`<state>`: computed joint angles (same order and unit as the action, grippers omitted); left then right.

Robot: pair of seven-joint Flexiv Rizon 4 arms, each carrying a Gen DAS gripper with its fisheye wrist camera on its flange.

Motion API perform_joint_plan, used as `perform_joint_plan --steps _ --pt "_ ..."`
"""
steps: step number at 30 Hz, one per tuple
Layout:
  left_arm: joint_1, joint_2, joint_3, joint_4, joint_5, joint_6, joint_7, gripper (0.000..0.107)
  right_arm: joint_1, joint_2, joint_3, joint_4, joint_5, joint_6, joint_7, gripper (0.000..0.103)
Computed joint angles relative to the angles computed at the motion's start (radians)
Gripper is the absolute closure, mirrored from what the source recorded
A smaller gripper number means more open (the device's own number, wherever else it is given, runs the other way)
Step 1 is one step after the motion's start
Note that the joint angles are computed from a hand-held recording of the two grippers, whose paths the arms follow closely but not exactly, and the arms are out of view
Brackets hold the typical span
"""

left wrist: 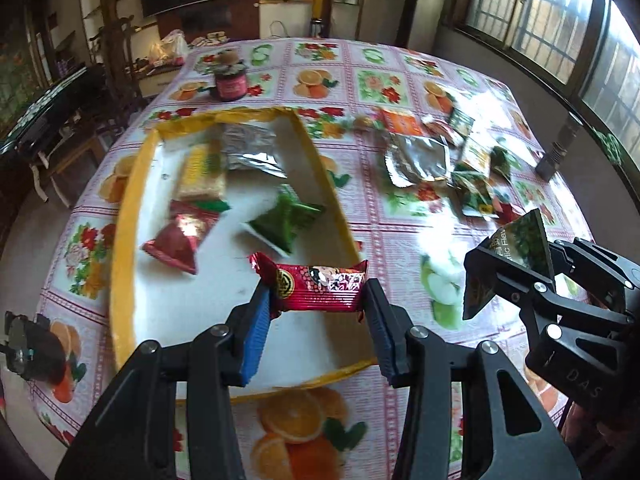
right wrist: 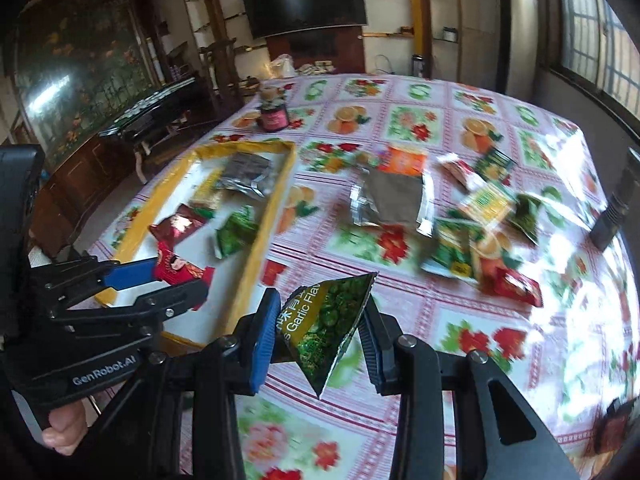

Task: Organize snacks
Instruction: 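Carry the red candy bar and green bag into the tray and release both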

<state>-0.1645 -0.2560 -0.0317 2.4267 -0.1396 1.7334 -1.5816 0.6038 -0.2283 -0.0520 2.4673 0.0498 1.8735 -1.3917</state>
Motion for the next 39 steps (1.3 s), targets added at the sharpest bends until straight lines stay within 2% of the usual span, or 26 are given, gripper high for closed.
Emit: perform_joint_plan --steps 7,9,13,15,17,21,24,26,28,30,39 --pt "0.126 0.027 -0.017 0.022 -0.022 -0.022 0.014 0.058 -0.119 -0.071 0.165 -0.114 -0.135 -0.038 0.043 0.065" --pt "0.182 0.026 -0.051 0.023 -0.039 -0.039 0.030 0.058 -0.172 -0.107 0.227 -0.155 -0.185 -0.057 0.062 0.065" --pt "0.208 0.009 -0.050 0.008 -0.064 -0.071 0.046 0.058 -0.237 -0.171 0.299 -0.220 -0.257 -0.097 0.092 0.065" --pt "0.227 0.001 -0.067 0.004 -0.082 -0.080 0.056 0.058 -0.241 -0.199 0.306 -0.246 -0.278 -0.117 0.104 0.065" --pt "0.197 -0.013 -0.029 -0.011 -0.080 -0.094 0.050 0.058 -0.251 -0.220 0.317 -0.264 -0.292 -0.134 0.113 0.065" --pt "0.281 -0.024 -0.123 -0.015 -0.141 -0.144 0.105 0.058 -0.247 -0.233 0.315 -0.275 -0.305 -0.161 0.130 0.065" --pt "0.246 -0.033 -0.087 -0.035 -0.154 -0.179 0.107 0.055 -0.233 -0.234 0.297 -0.279 -0.310 -0.178 0.138 0.064" --pt "0.218 -0.035 -0.058 -0.047 -0.154 -0.200 0.099 0.053 -0.258 -0.239 0.323 -0.286 -0.308 -0.197 0.140 0.064" --pt "0.177 -0.039 -0.009 -0.061 -0.133 -0.213 0.077 0.051 -0.247 -0.236 0.308 -0.283 -0.304 -0.195 0.148 0.063" --pt "0.161 -0.040 0.009 -0.067 -0.122 -0.223 0.070 0.050 -0.248 -0.235 0.308 -0.284 -0.305 -0.201 0.149 0.063" --pt "0.049 -0.047 0.150 -0.140 0.034 -0.331 -0.077 0.045 -0.233 -0.215 0.283 -0.275 -0.306 -0.210 0.157 0.063"
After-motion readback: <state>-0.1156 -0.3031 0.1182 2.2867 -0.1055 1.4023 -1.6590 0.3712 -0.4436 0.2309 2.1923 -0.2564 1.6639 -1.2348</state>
